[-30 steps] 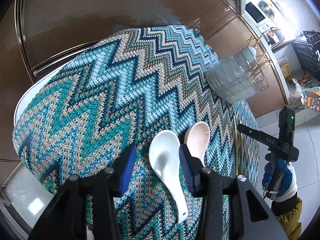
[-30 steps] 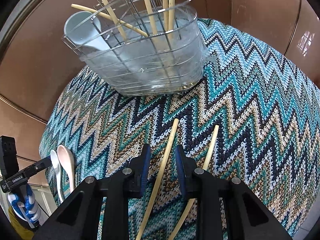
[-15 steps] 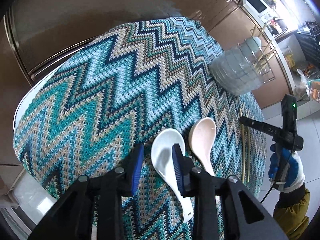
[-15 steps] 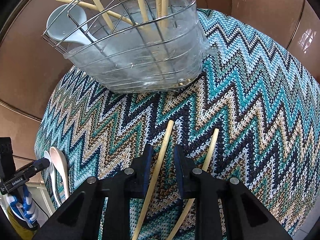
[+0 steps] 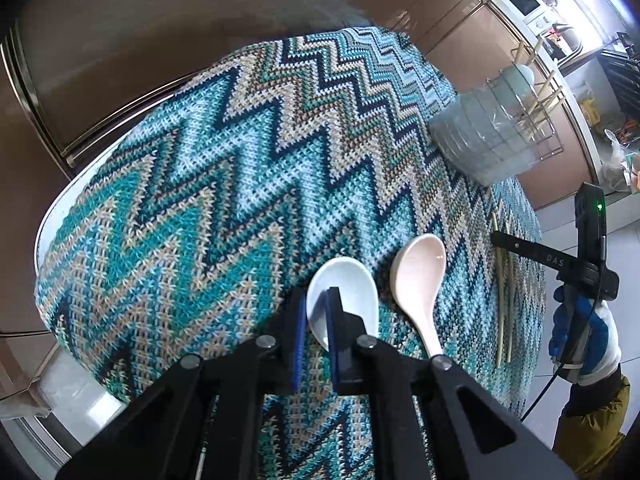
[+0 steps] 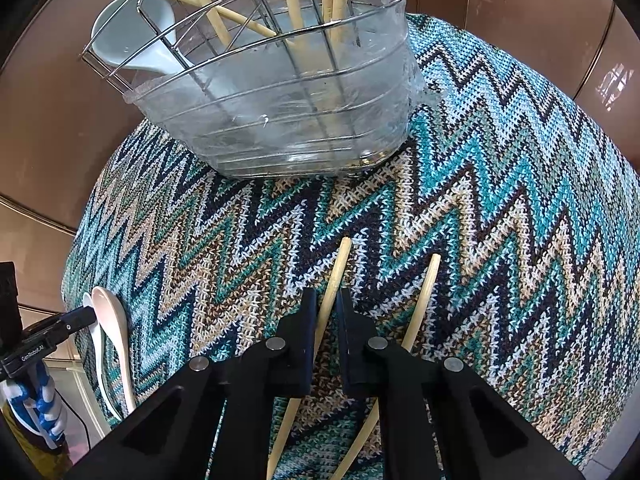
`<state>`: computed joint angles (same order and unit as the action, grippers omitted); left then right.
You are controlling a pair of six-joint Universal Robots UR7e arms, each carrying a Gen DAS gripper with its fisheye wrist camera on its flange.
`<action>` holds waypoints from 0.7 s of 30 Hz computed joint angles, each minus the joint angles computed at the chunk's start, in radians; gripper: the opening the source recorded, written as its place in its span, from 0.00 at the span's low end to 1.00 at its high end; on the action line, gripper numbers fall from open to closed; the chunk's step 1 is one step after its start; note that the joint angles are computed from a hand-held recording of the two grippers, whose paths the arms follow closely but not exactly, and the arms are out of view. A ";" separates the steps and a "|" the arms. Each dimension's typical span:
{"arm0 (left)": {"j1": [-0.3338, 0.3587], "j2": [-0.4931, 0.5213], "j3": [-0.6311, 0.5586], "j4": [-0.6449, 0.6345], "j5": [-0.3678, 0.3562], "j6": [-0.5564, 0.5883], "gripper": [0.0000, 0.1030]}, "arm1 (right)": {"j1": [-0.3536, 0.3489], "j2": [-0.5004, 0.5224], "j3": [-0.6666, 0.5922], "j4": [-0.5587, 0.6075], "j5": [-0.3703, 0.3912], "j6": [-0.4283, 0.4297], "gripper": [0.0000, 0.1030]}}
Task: Organize utensils
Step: 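Lower left tool around a white spoon while right tool lowers over a chopstick, then close left tool on the white spoon while right tool closes on the chopstick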
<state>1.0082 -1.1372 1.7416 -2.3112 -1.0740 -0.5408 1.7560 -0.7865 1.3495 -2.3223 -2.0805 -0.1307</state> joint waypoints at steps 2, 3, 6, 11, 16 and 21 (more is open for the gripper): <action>-0.002 0.000 0.000 -0.004 0.001 0.007 0.06 | -0.006 -0.013 0.014 -0.006 0.019 0.005 0.08; -0.003 -0.001 0.001 -0.008 0.002 0.011 0.06 | -0.008 -0.016 0.018 -0.010 0.030 0.010 0.07; -0.008 -0.006 0.009 -0.023 0.003 0.024 0.04 | -0.015 -0.038 0.040 -0.022 0.048 0.009 0.06; -0.021 -0.022 0.029 -0.042 0.019 0.027 0.04 | -0.016 -0.079 0.081 -0.044 0.081 -0.003 0.05; -0.037 -0.047 0.057 -0.065 0.038 0.034 0.04 | -0.004 -0.131 0.133 -0.079 0.110 -0.027 0.05; -0.060 -0.075 0.081 -0.078 0.064 0.035 0.04 | 0.015 -0.183 0.193 -0.126 0.131 -0.056 0.05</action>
